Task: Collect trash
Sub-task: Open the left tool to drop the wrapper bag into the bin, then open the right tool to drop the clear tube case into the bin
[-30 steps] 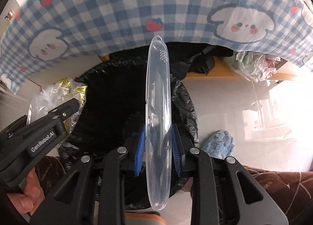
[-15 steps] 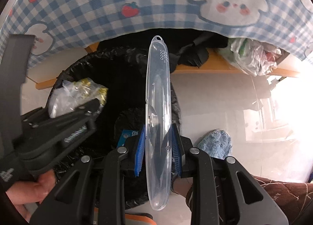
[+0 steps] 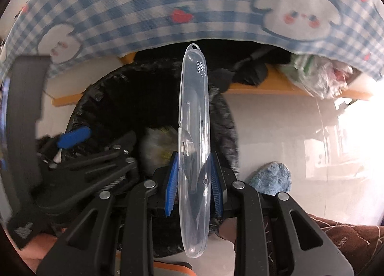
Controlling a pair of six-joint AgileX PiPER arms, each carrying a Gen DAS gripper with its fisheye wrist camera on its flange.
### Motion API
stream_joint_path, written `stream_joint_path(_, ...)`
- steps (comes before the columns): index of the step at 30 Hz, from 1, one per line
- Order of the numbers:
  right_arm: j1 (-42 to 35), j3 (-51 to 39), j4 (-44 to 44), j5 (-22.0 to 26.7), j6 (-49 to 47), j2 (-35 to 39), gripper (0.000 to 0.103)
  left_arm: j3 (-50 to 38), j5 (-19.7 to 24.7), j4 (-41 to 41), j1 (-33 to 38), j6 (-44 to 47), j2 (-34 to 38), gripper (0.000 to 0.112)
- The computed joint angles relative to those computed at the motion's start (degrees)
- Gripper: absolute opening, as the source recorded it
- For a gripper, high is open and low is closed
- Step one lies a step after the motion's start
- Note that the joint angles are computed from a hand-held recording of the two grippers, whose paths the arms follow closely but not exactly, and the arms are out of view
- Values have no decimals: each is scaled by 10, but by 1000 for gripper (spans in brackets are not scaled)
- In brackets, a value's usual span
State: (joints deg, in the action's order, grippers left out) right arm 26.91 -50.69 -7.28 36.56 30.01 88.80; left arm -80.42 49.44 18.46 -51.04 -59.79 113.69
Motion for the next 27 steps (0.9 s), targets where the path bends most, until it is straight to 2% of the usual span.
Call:
stream_joint_path(1, 4, -6, 4, 2, -2, 7, 25, 10, -5, 7, 1, -8, -9, 94)
stream_joint_path(3, 15, -18, -3, 3, 6, 20, 25, 39, -11, 22, 5, -22, -33, 97)
stream_joint_path(16, 76, -75, -12, 2, 49, 101, 25, 174, -8, 35, 58, -46, -157, 97)
stream_joint_path(27, 86, -85, -23, -24, 63, 147, 25, 209, 7, 24, 96, -20, -214, 97)
